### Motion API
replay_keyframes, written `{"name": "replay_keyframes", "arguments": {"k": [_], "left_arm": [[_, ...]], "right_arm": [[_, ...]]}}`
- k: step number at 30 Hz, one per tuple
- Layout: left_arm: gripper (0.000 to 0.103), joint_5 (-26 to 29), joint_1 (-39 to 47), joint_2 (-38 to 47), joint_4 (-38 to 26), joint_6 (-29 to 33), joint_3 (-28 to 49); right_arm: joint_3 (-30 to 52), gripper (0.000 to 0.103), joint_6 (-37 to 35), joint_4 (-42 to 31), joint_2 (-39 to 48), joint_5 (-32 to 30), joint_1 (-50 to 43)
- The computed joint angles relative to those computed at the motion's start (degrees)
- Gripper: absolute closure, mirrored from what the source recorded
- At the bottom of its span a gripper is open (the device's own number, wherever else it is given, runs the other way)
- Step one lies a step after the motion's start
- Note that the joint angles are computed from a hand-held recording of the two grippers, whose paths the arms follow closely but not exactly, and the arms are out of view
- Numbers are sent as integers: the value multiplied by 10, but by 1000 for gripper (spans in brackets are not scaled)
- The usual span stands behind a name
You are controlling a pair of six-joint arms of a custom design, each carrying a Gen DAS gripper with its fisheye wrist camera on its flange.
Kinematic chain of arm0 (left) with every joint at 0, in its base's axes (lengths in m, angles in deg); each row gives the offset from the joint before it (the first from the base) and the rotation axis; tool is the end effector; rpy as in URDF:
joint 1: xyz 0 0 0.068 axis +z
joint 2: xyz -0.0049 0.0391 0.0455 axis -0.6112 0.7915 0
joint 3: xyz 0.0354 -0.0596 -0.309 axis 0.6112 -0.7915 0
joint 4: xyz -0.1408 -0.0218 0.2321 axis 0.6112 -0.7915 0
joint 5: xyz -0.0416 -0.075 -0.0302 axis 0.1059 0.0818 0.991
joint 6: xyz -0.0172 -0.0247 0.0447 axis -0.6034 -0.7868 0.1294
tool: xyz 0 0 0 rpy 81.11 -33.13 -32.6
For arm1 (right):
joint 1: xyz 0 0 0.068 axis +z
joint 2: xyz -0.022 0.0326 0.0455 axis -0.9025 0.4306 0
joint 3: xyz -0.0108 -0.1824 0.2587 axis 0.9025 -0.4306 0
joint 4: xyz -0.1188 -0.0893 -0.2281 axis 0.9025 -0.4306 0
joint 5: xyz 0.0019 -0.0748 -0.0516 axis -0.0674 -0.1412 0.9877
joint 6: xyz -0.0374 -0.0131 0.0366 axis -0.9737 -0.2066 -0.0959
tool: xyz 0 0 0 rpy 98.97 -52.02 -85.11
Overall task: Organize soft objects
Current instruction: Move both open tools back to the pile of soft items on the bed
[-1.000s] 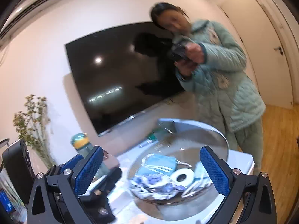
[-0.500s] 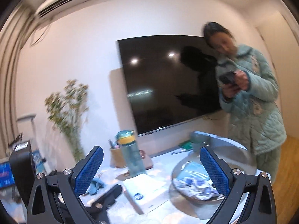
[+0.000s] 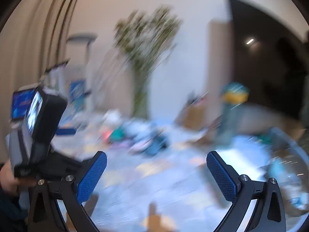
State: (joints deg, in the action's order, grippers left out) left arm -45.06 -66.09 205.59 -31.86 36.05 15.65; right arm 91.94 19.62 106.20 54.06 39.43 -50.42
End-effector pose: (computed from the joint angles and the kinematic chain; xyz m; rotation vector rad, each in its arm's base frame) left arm 0.2829 -0.1326 0.0588 -0.0312 2.2972 0.2326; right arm 0.2532 0.0715 0.0923 -0.5754 1.9552 0.2616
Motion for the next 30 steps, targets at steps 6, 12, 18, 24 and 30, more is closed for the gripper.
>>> {"name": "replay_keyframes", "arguments": {"k": [6, 12, 18, 24, 30], "left_arm": [[0, 53, 79, 43, -22, 3, 10], [0, 126, 122, 44, -51, 12, 16], [0, 177, 151, 53, -37, 6, 22], [0, 209, 180, 64, -93, 40, 81], [0, 211, 216, 95, -111, 44, 142]], "right_arm": [[166, 0, -11, -205, 105, 84, 69], [330, 0, 62, -449, 153, 19, 13], [425, 0, 58, -523, 198, 79, 21], [487, 0, 62, -554, 223, 95, 27], [557, 0, 68, -589, 253, 99, 27]]}}
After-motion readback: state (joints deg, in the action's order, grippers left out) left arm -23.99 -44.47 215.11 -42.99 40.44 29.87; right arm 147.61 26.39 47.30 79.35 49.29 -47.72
